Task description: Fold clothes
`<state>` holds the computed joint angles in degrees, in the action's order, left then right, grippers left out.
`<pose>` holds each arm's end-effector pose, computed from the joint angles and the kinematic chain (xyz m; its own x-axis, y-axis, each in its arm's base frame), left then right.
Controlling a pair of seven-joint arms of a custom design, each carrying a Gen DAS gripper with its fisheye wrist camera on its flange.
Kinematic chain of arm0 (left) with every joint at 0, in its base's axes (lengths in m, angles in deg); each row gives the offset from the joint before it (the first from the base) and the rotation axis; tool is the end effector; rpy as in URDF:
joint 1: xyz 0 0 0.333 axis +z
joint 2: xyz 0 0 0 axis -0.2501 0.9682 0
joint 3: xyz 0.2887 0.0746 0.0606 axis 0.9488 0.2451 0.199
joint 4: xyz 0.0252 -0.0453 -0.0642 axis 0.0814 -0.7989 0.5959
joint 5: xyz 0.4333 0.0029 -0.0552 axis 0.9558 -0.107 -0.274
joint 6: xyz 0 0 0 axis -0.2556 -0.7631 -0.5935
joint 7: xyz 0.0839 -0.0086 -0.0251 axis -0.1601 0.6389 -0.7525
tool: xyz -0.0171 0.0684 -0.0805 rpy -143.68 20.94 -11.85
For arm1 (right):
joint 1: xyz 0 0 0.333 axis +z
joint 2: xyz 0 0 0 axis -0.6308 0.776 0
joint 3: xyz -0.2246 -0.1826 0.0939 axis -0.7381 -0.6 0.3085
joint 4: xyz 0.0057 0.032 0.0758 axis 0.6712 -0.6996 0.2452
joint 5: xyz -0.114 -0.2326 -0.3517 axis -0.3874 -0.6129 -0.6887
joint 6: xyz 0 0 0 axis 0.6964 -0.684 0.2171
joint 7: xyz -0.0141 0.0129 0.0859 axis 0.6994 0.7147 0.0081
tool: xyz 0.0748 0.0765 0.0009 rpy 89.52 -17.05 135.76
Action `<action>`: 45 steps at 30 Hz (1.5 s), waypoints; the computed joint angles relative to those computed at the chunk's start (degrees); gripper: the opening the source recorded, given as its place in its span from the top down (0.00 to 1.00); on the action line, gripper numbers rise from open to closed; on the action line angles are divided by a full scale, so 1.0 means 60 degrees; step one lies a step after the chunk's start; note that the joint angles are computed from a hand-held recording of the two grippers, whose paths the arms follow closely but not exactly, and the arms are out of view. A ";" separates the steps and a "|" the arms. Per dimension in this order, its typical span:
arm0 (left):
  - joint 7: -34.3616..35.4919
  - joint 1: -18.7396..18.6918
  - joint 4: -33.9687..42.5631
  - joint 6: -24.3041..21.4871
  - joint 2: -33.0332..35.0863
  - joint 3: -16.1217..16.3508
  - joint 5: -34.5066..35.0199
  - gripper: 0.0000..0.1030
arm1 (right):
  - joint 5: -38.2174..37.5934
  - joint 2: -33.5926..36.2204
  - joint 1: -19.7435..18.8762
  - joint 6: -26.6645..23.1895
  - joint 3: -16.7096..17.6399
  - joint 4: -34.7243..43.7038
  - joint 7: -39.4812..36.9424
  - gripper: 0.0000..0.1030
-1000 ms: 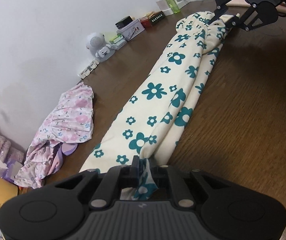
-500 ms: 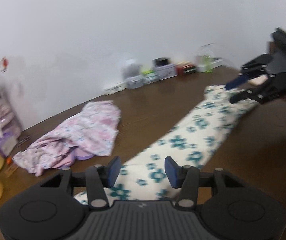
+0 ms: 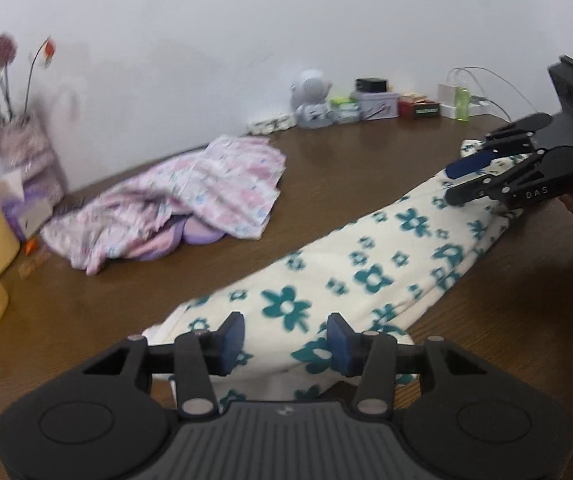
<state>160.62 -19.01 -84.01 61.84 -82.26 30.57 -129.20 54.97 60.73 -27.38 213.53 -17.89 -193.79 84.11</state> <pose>0.6087 -0.1037 0.4958 -0.7243 -0.6779 -0.1255 -0.3660 0.5324 -0.7633 0.5650 0.0328 0.4903 0.4044 -0.9084 0.1060 -0.4885 -0.3125 -0.8147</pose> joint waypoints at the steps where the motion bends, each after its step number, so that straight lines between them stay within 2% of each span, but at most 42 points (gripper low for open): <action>1: -0.0213 0.0037 0.0046 -0.0101 0.0082 0.0020 0.0143 0.57 | -0.0209 0.0064 -0.0109 -0.0032 0.0058 0.0021 0.0353 0.61; 5: -0.0761 0.0190 0.0179 -0.0483 0.0291 0.0061 0.0407 0.57 | -0.0944 0.0170 -0.0444 -0.0142 0.0169 -0.0059 0.1526 0.61; 8: -0.0977 0.0272 0.0227 -0.0653 0.0351 0.0064 0.0365 0.57 | -0.0967 0.0135 -0.0491 -0.0156 0.0073 -0.0163 0.1758 0.61; 16: -0.1274 0.0286 0.0104 -0.0414 0.0317 -0.0015 0.0420 0.56 | -0.0406 -0.0075 -0.0454 0.0034 -0.0200 -0.0461 0.1164 0.62; 19: -0.1452 0.0254 0.0040 -0.0250 0.0287 -0.0037 0.0523 0.56 | -0.0077 -0.0280 -0.0454 0.0201 -0.0417 -0.0611 0.0917 0.57; 21: -0.1575 0.0229 -0.0003 -0.0142 0.0268 -0.0049 0.0596 0.56 | -0.0575 -0.0322 -0.0804 0.0630 -0.0239 -0.0774 0.1461 0.58; 25: -0.1830 0.0179 -0.0087 0.0073 0.0231 -0.0069 0.0752 0.55 | -0.1408 -0.0411 -0.1407 0.0935 -0.0159 -0.1043 0.2415 0.58; 27: -0.1967 0.0154 -0.0127 0.0176 0.0214 -0.0078 0.0840 0.55 | -0.1082 -0.0495 -0.1238 0.0789 -0.0582 -0.1089 0.2198 0.56; 32: -0.2443 0.0117 -0.0157 0.0357 0.0207 -0.0095 0.1193 0.52 | -0.1020 -0.0660 -0.1247 0.0830 -0.0817 -0.1259 0.1968 0.52; 41: -0.3295 0.0051 -0.0225 0.0838 0.0248 -0.0140 0.1754 0.47 | -0.0968 -0.0931 -0.1427 0.0239 -0.0833 -0.1398 0.2461 0.52; 45: -0.3457 0.0003 -0.0232 0.0978 0.0160 -0.0190 0.2202 0.48 | -0.0001 -0.1365 -0.1116 0.0046 -0.1331 -0.1328 0.1746 0.51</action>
<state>139.88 -18.99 -85.40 67.71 -81.30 29.44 -115.99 54.96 52.54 -34.08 213.80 -25.88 -201.75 94.59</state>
